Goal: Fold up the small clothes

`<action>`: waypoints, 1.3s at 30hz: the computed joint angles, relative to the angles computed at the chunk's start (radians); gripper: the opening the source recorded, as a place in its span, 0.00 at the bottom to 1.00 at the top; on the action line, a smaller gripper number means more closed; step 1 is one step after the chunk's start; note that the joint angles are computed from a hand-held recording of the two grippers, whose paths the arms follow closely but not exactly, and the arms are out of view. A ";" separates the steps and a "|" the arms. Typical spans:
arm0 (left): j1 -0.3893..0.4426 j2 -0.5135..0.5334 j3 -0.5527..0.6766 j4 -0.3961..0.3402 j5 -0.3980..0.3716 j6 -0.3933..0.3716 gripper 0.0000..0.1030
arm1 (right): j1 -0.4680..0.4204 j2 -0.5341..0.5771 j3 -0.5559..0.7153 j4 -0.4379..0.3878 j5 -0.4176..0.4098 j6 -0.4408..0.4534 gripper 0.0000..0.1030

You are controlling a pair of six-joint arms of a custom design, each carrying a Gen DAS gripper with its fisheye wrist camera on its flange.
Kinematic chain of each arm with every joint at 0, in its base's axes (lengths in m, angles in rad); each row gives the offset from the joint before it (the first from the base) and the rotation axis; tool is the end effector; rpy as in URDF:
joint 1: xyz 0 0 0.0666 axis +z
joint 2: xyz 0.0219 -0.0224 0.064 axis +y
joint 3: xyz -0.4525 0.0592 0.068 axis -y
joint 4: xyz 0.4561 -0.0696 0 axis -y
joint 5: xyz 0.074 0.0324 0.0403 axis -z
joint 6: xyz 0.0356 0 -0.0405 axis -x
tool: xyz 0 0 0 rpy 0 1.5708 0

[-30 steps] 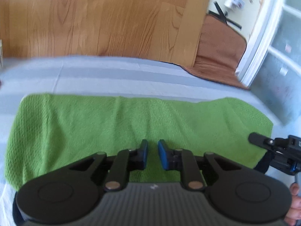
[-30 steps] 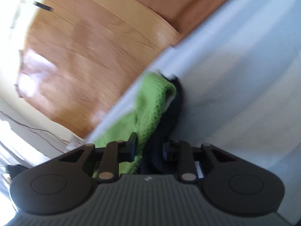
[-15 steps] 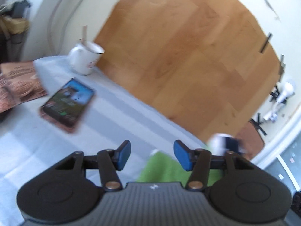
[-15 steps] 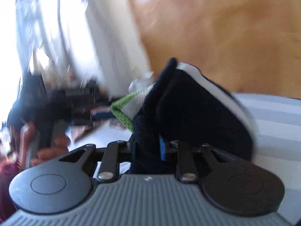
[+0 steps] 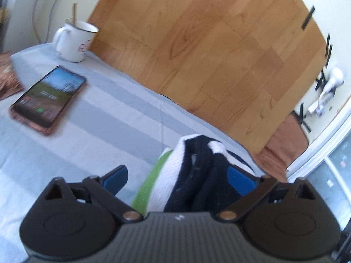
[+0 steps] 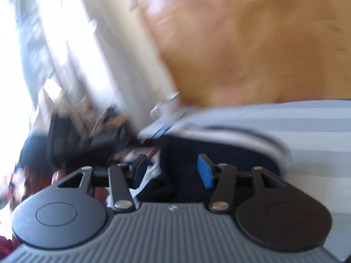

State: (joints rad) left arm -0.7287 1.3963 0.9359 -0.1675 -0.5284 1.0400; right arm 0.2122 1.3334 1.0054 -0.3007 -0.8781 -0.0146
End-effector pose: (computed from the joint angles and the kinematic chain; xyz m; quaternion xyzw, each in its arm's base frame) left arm 0.3874 -0.3222 0.3237 -0.2505 0.8312 -0.1917 0.4578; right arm 0.4748 0.1299 0.3824 -0.2715 0.7836 0.4228 0.3653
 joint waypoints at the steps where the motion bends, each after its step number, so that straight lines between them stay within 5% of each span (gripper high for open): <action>1: 0.007 0.013 0.018 -0.023 0.005 -0.002 0.95 | -0.001 0.015 0.021 -0.014 0.029 -0.004 0.43; 3: 0.030 0.031 0.041 -0.042 0.042 -0.002 0.92 | 0.006 0.055 0.056 -0.024 0.059 -0.001 0.29; 8: 0.111 0.071 0.057 -0.067 0.248 0.063 0.69 | 0.043 0.184 0.145 -0.144 0.199 0.067 0.26; 10: 0.117 0.084 0.034 -0.009 0.247 0.052 0.71 | 0.036 0.189 0.117 -0.090 0.178 0.047 0.25; 13: 0.095 0.092 0.068 -0.087 0.203 0.023 0.76 | 0.028 0.159 0.105 -0.115 0.180 0.064 0.26; 16: 0.074 0.069 0.082 -0.151 0.166 0.023 0.84 | -0.011 0.128 0.083 -0.080 0.104 -0.039 0.41; 18: 0.060 0.026 0.041 -0.105 0.169 0.001 0.95 | -0.049 0.095 0.037 0.012 0.059 -0.150 0.71; 20: 0.048 -0.015 -0.002 -0.049 0.184 -0.026 1.00 | -0.093 0.084 0.007 0.014 0.001 -0.192 0.72; 25: 0.048 -0.004 -0.012 -0.030 0.318 -0.044 1.00 | -0.121 0.142 0.014 -0.174 -0.108 -0.174 0.73; 27: 0.051 0.018 -0.012 -0.018 0.373 -0.034 0.99 | -0.112 0.154 0.000 -0.127 -0.140 -0.218 0.73; 29: 0.031 0.024 -0.018 0.011 0.338 -0.045 0.99 | -0.100 0.169 0.012 -0.138 -0.182 -0.196 0.74; 32: 0.020 0.044 -0.015 0.050 0.323 -0.024 0.85 | -0.050 0.168 0.027 -0.154 -0.121 -0.095 0.74; 34: 0.015 0.065 0.012 0.029 0.304 -0.007 0.69 | -0.033 0.164 0.028 -0.124 -0.084 -0.083 0.62; 36: 0.028 0.088 0.034 0.046 0.326 0.014 0.68 | -0.034 0.161 0.026 -0.059 -0.074 -0.093 0.49; 39: 0.057 0.140 0.106 0.067 0.361 -0.026 0.63 | -0.039 0.154 0.013 0.135 -0.008 -0.109 0.46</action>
